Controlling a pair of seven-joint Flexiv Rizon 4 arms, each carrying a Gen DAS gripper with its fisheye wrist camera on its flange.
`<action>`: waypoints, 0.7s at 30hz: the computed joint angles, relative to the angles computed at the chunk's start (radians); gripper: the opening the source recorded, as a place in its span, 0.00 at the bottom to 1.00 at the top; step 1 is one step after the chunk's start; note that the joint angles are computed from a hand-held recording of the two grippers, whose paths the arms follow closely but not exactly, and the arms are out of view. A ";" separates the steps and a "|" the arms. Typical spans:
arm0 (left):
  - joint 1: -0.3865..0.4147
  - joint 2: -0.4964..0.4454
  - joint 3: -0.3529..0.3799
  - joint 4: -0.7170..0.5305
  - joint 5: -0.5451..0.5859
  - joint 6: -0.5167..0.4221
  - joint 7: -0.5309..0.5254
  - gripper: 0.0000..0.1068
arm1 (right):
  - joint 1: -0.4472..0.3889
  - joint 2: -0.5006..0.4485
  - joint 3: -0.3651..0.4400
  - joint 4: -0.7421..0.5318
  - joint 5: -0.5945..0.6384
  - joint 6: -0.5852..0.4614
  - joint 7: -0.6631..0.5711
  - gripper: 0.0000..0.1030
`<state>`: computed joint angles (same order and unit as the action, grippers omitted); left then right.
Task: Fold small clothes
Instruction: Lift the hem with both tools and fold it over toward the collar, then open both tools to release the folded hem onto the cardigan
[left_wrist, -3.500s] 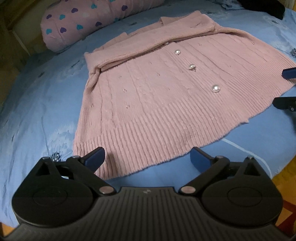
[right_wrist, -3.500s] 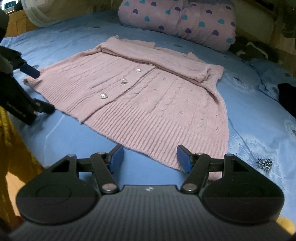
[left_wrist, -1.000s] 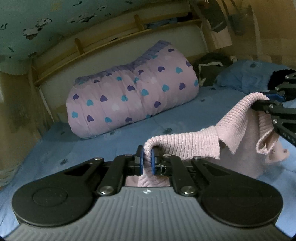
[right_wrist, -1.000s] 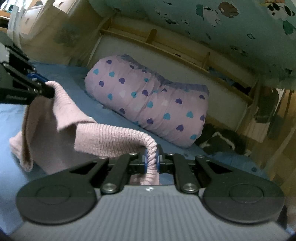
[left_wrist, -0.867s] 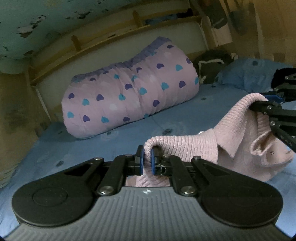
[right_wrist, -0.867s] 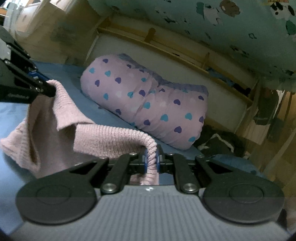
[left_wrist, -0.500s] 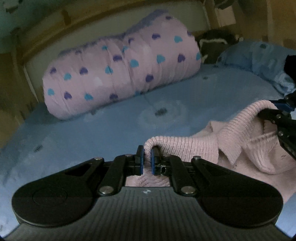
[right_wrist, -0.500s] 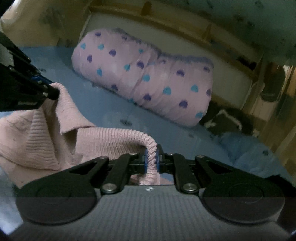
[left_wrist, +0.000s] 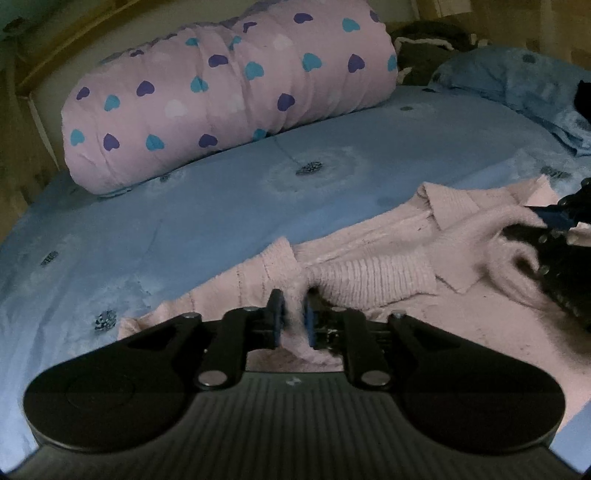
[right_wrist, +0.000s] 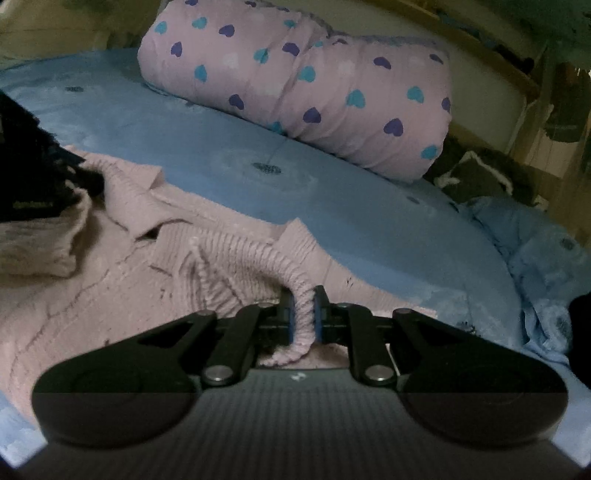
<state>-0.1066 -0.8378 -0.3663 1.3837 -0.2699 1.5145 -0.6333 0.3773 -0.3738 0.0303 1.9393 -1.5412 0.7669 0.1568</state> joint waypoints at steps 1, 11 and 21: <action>0.005 0.013 -0.002 0.009 -0.004 -0.014 -0.003 0.25 | -0.001 0.003 0.001 0.001 0.001 0.002 -0.004 0.16; 0.216 0.169 -0.223 0.253 -0.053 0.027 0.087 0.63 | -0.049 0.134 0.043 0.097 0.011 0.083 0.147 0.45; 0.395 0.232 -0.401 0.417 -0.125 -0.039 0.169 0.71 | -0.054 0.201 0.079 0.128 0.001 0.110 0.070 0.64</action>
